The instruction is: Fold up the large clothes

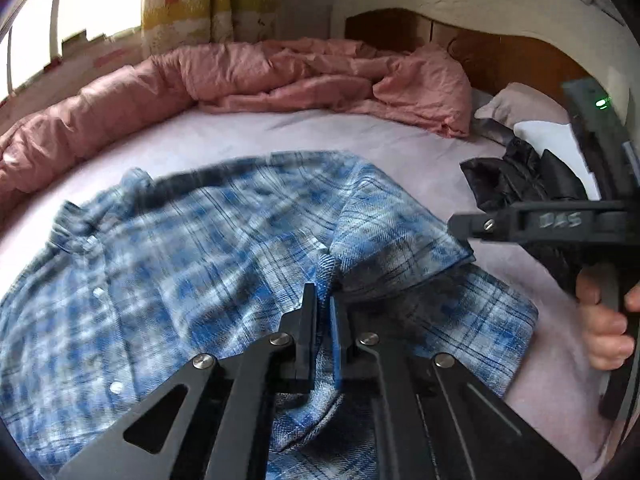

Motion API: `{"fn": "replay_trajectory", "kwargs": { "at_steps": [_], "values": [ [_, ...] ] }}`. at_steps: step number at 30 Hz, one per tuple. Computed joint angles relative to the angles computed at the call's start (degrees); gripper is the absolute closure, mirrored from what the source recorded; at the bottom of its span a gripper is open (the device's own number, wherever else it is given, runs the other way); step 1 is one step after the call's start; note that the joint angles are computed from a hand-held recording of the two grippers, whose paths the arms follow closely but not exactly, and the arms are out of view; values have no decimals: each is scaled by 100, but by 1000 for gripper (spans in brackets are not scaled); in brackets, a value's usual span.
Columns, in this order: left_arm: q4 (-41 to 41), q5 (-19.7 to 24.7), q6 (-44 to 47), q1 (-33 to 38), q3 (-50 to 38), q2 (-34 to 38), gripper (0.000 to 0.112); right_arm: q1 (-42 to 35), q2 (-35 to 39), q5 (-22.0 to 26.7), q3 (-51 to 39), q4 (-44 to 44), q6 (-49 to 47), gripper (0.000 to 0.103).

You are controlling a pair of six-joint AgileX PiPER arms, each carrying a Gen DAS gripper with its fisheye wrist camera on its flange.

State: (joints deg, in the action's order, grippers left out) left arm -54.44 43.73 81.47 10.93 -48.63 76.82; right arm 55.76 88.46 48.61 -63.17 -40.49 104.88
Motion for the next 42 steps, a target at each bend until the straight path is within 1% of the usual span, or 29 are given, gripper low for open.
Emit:
{"fn": "replay_trajectory", "kwargs": {
  "at_steps": [1, 2, 3, 4, 7, 8, 9, 12, 13, 15, 16, 17, 19, 21, 22, 23, 24, 25, 27, 28, 29, 30, 31, 32, 33, 35, 36, 37, 42],
  "values": [
    [-44, -139, 88, -34, 87, -131, 108, 14, 103, 86, -57, -41, 94, 65],
    [-68, -231, 160, -58, 137, -229, 108, 37, 207, 213, -144, -47, 88, 68],
    [-113, -290, 216, -54, 166, -315, 108, 46, 360, 363, -277, -14, -41, 68],
    [-163, -241, 221, 7, 145, -365, 108, 42, 457, 421, -359, 33, -164, 68],
    [-275, 461, 177, 448, -169, -262, 108, -40, 640, 304, -428, 148, -350, 70],
    [-353, 596, 171, 608, -239, -258, 108, -67, 671, 308, -445, 186, -409, 70],
    [-418, 658, 183, 744, -289, -237, 108, -88, 752, 416, -512, 245, -494, 70],
    [-564, 971, 94, 1223, -577, -68, 108, -124, 1197, 1238, -909, 383, -736, 72],
    [-578, 1156, 59, 1390, -708, 27, 108, -149, 1207, 1256, -901, 389, -770, 74],
    [-534, 1344, 131, 1570, -842, 106, 108, -111, 853, 948, -547, 167, -339, 74],
    [-514, 1336, 205, 1596, -833, 94, 108, -9, 450, 568, -209, -255, 220, 74],
    [-482, 1297, 239, 1590, -801, 72, 108, 92, 199, 323, 30, -649, 608, 74],
    [-450, 1292, 212, 1559, -751, 78, 108, 291, -188, -112, 312, -1353, 1018, 74],
    [-511, 1258, 218, 1484, -649, 71, 108, 244, -400, -915, 532, -1763, 1024, 67],
    [-546, 1226, 233, 1434, -593, 65, 108, 142, -399, -1418, 586, -1803, 951, 56],
    [-550, 1212, 226, 1378, -559, 74, 108, 49, -354, -1692, 569, -1730, 817, 52],
    [-549, 1206, 226, 1355, -528, 75, 108, -14, -225, -1736, 423, -1427, 453, 52],
    [-545, 1150, 196, 1297, -482, 56, 108, -61, -1, -1552, 164, -914, -120, 52],
    [-536, 1061, 119, 1202, -432, 54, 108, -113, 485, -825, -433, 69, -1266, 52],
    [-533, 1054, 89, 1184, -429, 75, 108, -162, 758, -419, -710, 490, -1686, 52],
    [-507, 1064, 47, 1158, -447, 114, 108, -256, 864, -217, -800, 703, -1877, 52],
    [-479, 1071, 24, 1127, -457, 152, 107, -369, 866, -245, -722, 749, -1839, 53],
    [-446, 1030, 12, 1075, -436, 159, 107, -432, 728, -502, -498, 608, -1572, 65],
    [-434, 943, 21, 1016, -389, 132, 107, -503, 622, -795, -315, 577, -1494, 83],
    [-441, 875, 44, 974, -343, 101, 107, -572, 570, -918, -256, 674, -1571, 87],
    [-478, 891, 120, 963, -298, 60, 107, -541, 715, -586, -392, 581, -1604, 94],
    [-519, 809, 155, 968, -248, -5, 108, -583, 812, -480, -460, 627, -1640, 95],
    [-550, 689, 170, 974, -213, -75, 109, -642, 788, -597, -388, 654, -1561, 95],
    [-493, 453, 68, 1255, -480, 10, 110, -640, 722, -522, -425, 808, -1697, 96]
  ]
}}
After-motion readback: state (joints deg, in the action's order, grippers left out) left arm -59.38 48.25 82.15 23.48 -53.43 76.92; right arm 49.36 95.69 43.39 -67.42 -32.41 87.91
